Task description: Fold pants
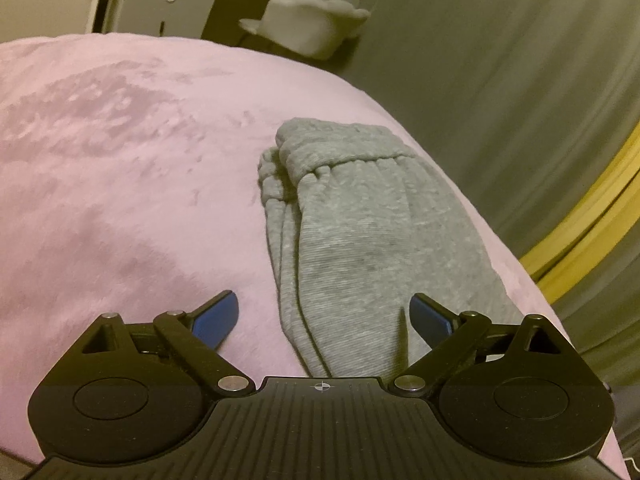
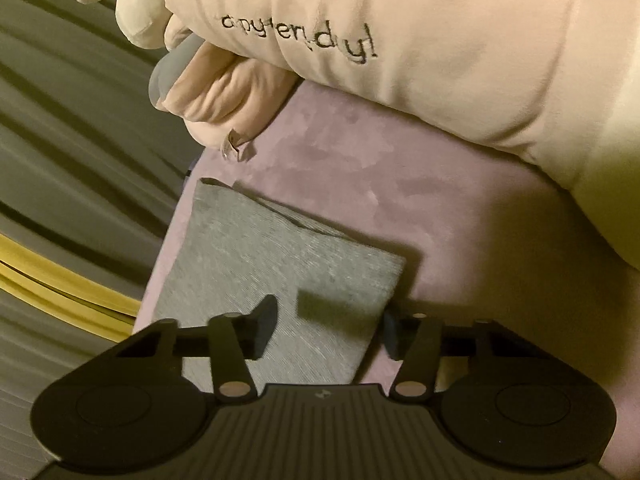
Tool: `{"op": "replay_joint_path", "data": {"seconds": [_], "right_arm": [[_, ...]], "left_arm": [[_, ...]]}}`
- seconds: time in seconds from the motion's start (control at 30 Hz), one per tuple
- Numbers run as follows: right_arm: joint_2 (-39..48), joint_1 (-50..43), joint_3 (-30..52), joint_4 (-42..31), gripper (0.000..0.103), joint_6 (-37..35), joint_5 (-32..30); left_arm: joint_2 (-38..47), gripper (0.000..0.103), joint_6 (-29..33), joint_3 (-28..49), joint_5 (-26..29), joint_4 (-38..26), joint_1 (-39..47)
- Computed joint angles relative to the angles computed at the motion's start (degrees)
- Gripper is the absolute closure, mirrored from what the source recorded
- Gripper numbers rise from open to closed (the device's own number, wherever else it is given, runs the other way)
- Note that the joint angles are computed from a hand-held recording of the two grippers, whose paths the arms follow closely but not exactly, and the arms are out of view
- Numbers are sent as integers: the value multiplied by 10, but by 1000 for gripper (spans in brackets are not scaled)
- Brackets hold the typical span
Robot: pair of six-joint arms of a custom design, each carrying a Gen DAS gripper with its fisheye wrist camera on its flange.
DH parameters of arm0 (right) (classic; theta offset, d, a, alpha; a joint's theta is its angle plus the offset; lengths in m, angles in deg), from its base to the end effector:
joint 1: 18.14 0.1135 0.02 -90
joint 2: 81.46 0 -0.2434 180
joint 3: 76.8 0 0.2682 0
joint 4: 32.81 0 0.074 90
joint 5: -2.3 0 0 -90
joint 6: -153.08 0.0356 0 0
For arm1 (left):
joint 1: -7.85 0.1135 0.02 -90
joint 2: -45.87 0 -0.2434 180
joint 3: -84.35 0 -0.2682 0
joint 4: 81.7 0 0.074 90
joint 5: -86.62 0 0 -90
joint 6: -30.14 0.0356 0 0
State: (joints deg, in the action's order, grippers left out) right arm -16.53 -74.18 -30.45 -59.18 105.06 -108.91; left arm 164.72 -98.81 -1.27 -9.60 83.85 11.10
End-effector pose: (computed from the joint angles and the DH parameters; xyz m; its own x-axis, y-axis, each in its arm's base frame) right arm 0.1486 -0.1976 0.1728 0.1282 0.9260 -0.3551 0.7325 0.1531 0.6634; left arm 0.4657 0.0303 0.1469 -0.3995 -0.6486 -0.6479 -0.5036 0.7458 -0.4362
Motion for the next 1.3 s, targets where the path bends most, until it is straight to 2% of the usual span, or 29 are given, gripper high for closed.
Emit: {"op": "replay_joint_path", "data": {"seconds": [0.07,0.1,0.17,0.27,0.33,0.4,0.43,0.47,0.53,0.67,0.77,0.83,0.9,0.97,1.1,1.13,1.23,1.27,1.3], "right_arm": [[11,-3,-7,26,78,1,-7],[15,-5,-13,39,78,5,-8],[13,-7,-32,69,78,21,-11],[6,-9,-49,96,67,31,-22],[8,-4,-32,68,67,11,-13],[27,23,18,-1,86,-40,36],[35,34,36,-19,87,-61,52],[34,50,54,-40,92,-83,77],[23,98,88,-73,93,-115,142],[-26,314,153,-84,94,-247,326],[-29,476,181,-39,95,-337,363],[3,577,194,0,96,-382,337],[56,648,203,25,97,-406,338],[139,700,227,15,97,-400,328],[283,735,297,-97,96,-340,327],[276,738,292,-96,97,-335,337],[183,700,244,-55,94,-288,289],[154,684,232,-49,85,-260,288],[129,669,221,-44,72,-230,302]], "left_arm": [[0,6,4,1,-4,-3,-2],[1,6,6,3,-6,-5,-3],[1,6,11,4,-11,-8,-6],[2,6,15,7,-17,-12,-8],[3,6,17,9,-19,-14,-9],[3,6,19,9,-19,-16,-10],[2,6,19,8,-19,-15,-10],[1,6,18,6,-18,-15,-9],[0,6,16,6,-17,-13,-9],[-1,6,15,4,-17,-12,-10],[-3,6,18,2,-19,-11,-11],[-8,6,19,-5,-17,-7,-11],[-14,6,17,-11,-14,-5,-11],[-20,6,15,-19,-7,-2,-10],[-24,6,19,-25,4,0,-8],[-25,6,22,-26,7,4,-8],[-26,6,53,-29,17,19,-13],[-28,6,77,-29,16,22,-19],[-32,6,99,-30,18,25,-24]]}}
